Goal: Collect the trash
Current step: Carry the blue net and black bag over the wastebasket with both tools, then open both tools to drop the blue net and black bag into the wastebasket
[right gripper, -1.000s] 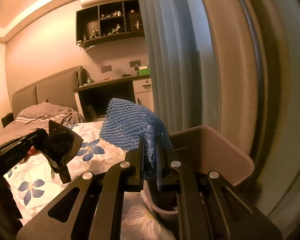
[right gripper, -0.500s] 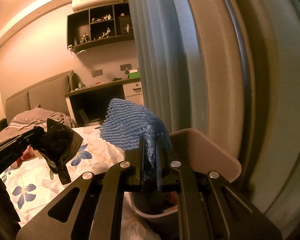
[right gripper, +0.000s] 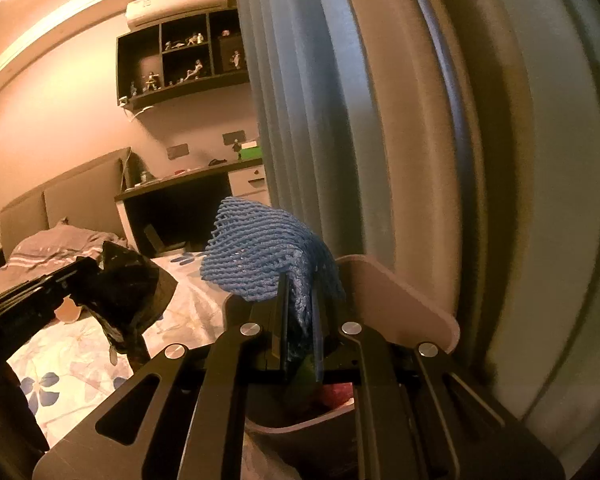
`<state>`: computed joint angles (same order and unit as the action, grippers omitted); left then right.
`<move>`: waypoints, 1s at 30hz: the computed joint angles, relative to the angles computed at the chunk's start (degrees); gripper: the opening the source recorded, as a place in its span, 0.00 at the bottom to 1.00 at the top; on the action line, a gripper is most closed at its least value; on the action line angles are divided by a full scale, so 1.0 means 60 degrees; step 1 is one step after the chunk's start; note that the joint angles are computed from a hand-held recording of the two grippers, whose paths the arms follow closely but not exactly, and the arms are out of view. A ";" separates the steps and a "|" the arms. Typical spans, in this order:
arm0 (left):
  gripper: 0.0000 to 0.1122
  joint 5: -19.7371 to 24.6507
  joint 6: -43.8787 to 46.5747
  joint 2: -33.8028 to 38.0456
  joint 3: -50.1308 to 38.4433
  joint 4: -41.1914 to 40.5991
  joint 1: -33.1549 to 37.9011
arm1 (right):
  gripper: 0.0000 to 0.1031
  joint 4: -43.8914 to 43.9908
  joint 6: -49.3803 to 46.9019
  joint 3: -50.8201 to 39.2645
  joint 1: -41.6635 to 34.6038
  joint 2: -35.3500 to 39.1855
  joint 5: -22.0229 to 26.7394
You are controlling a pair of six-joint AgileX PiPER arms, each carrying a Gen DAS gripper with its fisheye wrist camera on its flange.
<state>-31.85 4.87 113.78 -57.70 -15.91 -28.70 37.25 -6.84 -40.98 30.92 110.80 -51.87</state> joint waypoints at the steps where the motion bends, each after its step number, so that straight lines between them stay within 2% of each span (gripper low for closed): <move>1: 0.03 0.0045 -0.0068 0.0052 -0.0087 0.0100 0.0000 | 0.10 0.0098 -0.0040 0.0022 0.0021 -0.0022 -0.0029; 10: 0.03 0.0609 -0.1631 0.0635 -0.1086 0.1931 0.0098 | 0.10 0.0571 -0.0250 0.0143 -0.0081 -0.0141 -0.0267; 15: 0.03 0.0909 -0.2982 0.1081 -0.1794 0.3448 0.0166 | 0.10 0.0779 -0.0318 -0.0128 -0.0216 0.0019 -0.0102; 22: 0.03 0.1133 -0.4109 0.1553 -0.2586 0.4686 0.0160 | 0.10 0.0840 -0.0508 -0.0540 -0.0466 0.0133 0.0288; 30: 0.03 0.1450 -0.6586 0.2270 -0.3699 0.7221 0.0173 | 0.10 0.0896 -0.0524 -0.0642 -0.0617 0.0166 0.0465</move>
